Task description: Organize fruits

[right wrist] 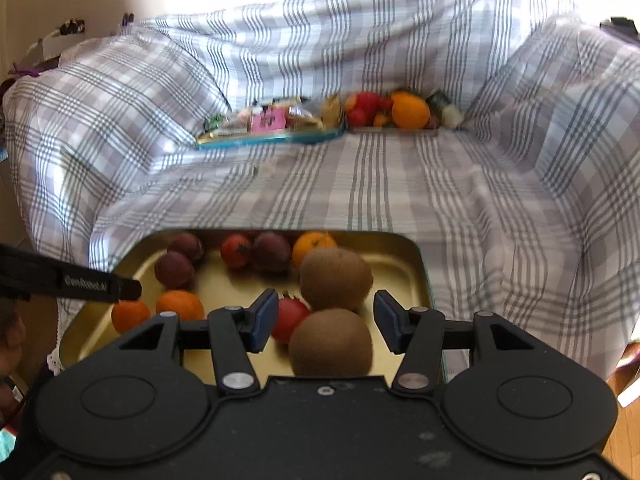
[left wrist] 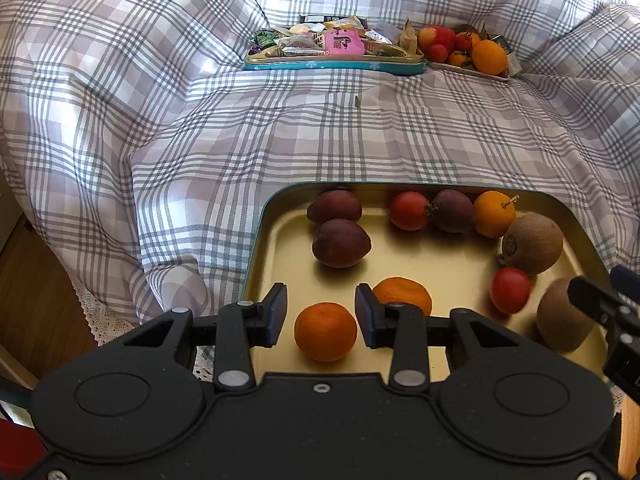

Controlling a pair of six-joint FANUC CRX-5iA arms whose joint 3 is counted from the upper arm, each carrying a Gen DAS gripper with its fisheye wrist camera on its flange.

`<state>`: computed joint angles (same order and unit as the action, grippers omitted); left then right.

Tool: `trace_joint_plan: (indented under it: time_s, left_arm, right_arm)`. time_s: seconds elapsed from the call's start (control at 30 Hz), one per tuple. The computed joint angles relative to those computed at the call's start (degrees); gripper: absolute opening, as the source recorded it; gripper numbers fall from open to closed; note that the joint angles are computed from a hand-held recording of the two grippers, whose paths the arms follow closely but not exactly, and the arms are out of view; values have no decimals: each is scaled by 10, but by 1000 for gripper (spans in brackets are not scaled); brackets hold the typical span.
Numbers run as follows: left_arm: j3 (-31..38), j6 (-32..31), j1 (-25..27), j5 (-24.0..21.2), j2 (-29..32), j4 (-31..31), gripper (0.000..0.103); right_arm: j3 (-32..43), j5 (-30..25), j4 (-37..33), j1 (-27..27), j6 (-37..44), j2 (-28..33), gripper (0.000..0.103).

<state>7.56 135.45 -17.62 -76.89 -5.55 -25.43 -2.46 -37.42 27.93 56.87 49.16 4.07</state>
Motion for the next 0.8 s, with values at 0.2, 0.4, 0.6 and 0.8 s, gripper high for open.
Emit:
trace_joint_plan:
  time_s: [0.2, 0.4, 0.6, 0.8]
  left_arm:
    - [4, -1, -2, -2, 0, -2, 46]
    - [8, -3, -1, -3, 4, 3, 46]
    - [11, -7, -1, -5, 8, 8, 46]
    - [15, 0, -6, -2, 7, 5, 46]
  right_arm:
    - [5, -8, 9, 3, -6, 1, 56]
    - [32, -44, -1, 3, -9, 14, 56]
    - [96, -123, -45, -1, -8, 44, 56]
    - [106, -146, -36, 6, -16, 50, 56]
